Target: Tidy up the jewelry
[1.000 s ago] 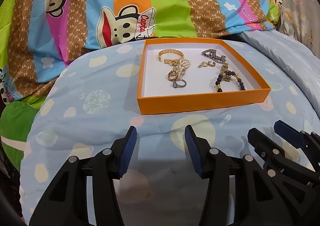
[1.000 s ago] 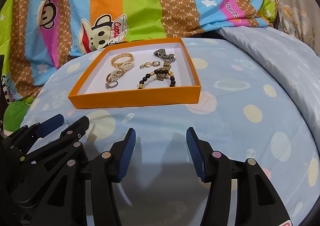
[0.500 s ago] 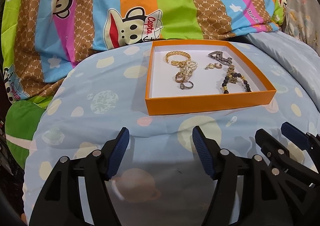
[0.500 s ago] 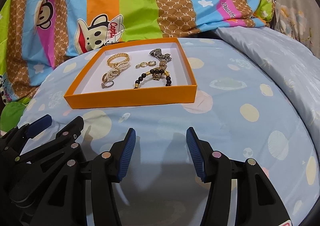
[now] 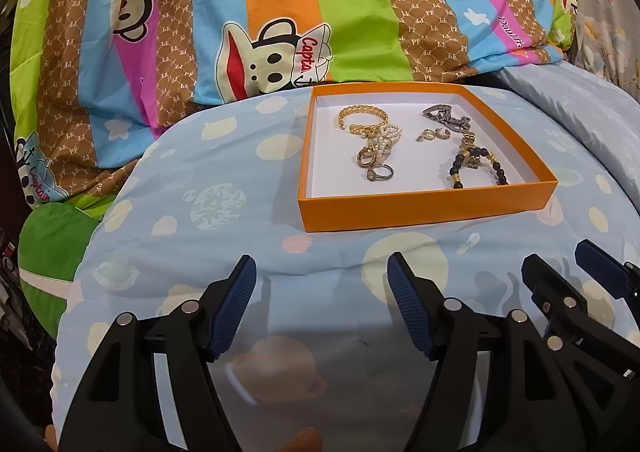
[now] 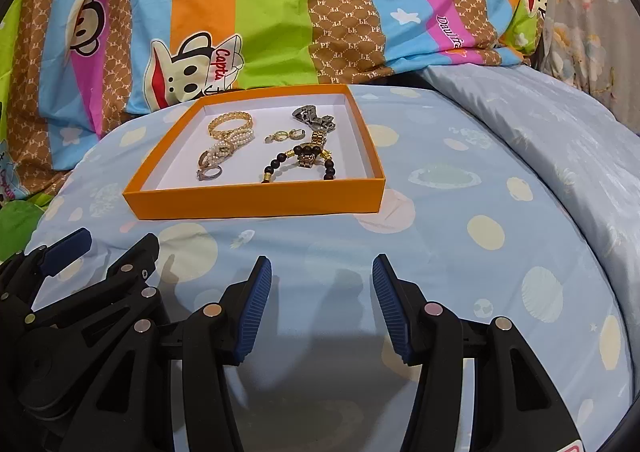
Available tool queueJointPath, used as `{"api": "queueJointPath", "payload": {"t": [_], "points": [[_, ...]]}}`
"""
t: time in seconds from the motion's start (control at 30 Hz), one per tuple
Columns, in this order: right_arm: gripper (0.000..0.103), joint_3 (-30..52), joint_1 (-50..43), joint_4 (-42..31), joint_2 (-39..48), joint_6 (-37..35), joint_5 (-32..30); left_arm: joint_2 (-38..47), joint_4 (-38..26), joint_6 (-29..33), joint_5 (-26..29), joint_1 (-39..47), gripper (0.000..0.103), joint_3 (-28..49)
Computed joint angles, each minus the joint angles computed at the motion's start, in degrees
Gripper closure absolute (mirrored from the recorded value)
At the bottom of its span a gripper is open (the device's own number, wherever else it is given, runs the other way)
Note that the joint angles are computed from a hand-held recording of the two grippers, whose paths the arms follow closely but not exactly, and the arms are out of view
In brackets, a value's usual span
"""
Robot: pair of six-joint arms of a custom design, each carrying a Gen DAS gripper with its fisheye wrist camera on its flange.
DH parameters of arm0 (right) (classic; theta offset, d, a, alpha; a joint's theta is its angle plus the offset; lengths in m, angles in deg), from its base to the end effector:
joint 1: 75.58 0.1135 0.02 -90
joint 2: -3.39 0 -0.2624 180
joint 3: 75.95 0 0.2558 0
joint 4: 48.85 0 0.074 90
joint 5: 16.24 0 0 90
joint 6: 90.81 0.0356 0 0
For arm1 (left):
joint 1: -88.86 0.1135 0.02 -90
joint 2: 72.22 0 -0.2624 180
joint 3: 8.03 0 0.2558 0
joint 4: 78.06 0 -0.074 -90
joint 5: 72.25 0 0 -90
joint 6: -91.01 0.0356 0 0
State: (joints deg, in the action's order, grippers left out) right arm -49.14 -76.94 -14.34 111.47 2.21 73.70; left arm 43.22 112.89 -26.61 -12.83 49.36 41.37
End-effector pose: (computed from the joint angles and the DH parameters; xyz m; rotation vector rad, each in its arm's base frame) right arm 0.2153 -0.0051 0.0303 0.0907 2.3852 0.0150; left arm 0.2403 -0.1746 0.0309 0.0423 2.3578 0.1268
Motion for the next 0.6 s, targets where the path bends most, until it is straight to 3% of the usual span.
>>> {"api": "queueJointPath", "payload": {"t": [0.6], "points": [[0.05,-0.25,-0.05,0.64,0.13,-0.06,0.04,0.01,0.63,0.16,0.41,0.03,0.037,-0.28]]}}
